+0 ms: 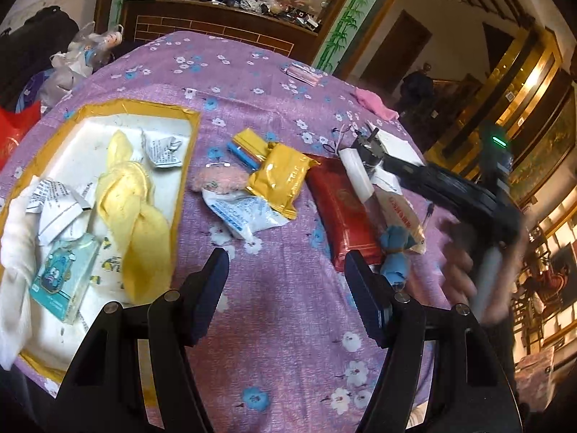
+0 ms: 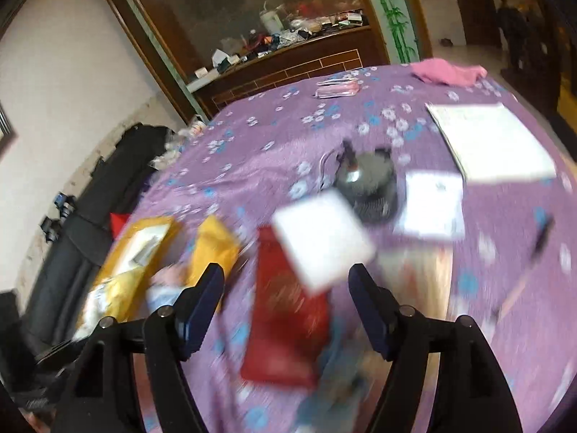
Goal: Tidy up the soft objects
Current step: 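Grasp the yellow sponge pack with left while right grasps the white foam block, then drop the yellow sponge pack and white foam block into the foam box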
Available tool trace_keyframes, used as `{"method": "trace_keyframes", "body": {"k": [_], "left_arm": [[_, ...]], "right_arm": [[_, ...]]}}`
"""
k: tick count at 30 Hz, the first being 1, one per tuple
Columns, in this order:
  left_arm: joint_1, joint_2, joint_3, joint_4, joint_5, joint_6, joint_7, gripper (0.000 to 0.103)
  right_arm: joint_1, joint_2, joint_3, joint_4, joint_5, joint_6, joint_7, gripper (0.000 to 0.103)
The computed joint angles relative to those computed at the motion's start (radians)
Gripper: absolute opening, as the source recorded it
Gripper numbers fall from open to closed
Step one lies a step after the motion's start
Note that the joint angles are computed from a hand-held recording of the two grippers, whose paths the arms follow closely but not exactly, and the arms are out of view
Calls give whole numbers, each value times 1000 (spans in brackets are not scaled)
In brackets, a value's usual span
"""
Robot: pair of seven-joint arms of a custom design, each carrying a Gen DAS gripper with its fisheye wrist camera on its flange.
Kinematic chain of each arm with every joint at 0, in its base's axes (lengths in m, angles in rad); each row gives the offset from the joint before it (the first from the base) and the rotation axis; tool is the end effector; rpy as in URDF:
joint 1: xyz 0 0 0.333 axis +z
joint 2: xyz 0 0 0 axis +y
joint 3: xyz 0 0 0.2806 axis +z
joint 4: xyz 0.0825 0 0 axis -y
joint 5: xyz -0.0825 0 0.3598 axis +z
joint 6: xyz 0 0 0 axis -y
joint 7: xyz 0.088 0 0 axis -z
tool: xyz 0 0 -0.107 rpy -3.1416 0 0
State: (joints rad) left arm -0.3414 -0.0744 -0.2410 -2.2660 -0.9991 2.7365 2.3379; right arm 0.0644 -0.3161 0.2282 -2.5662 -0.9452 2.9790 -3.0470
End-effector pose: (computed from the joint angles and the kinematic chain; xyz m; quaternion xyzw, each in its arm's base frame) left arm 0.4537 -0.2612 0.4159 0.4631 -0.8020 0.3774 0.0031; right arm 0.4077 0.1826 0.4123 -0.4804 0.7832 -0.1960 0.3428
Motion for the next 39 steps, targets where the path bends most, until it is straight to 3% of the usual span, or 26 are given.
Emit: {"method": "trace_keyframes", "body": {"k": [3, 5, 6, 7, 9, 11, 14, 17, 21, 24, 26, 28, 30, 33, 36, 39], "left_arm": [[-1, 4, -5, 0, 28, 8, -20, 67], [-2, 17, -8, 12, 57, 12, -35, 67], [-1, 28, -13, 20, 92, 19, -59, 67], [-1, 40, -17, 30, 126, 25, -84, 67], [-1, 74, -25, 59, 204, 38, -139, 67], [-2, 123, -28, 108, 372, 32, -266, 67], [-24, 219, -18, 205, 643, 41, -460, 67], [-49, 344, -1, 368, 809, -52, -581, 67], [-95, 486, 25, 544, 941, -108, -656, 67], [-122, 560, 47, 633, 1002, -136, -727, 66], [-124, 573, 49, 639, 1018, -129, -743, 54], [-125, 562, 49, 613, 1034, -105, -751, 52], [-88, 536, 10, 578, 982, -91, -718, 44], [-47, 493, -35, 522, 893, -51, -666, 44], [-15, 437, -66, 460, 808, -22, -616, 43], [46, 338, -121, 355, 644, -12, -507, 43]], "right_arm": [[39, 101, -69, 67, 86, -29, -170, 74], [107, 157, -173, 48, 257, 101, -348, 74], [123, 177, -198, 32, 337, 163, -415, 74], [107, 191, -188, 31, 348, 170, -412, 74], [22, 192, -103, 47, 208, 144, -304, 75], [8, 196, -85, 52, 174, 142, -276, 75], [61, 201, -129, 46, 282, 140, -368, 76], [42, 200, -122, 40, 276, 157, -349, 75], [33, 178, -110, 30, 280, 159, -361, 54], [-40, 154, -50, 28, 184, 178, -277, 37], [-105, 137, 0, 21, 124, 219, -219, 28], [-182, 128, 64, 14, 93, 270, -186, 19], [-275, 117, 154, 13, 85, 302, -174, 16], [-431, 92, 309, -4, 135, 375, -198, 13], [-584, 54, 466, -50, 280, 499, -296, 12], [-606, 58, 498, -73, 374, 564, -367, 12]]}}
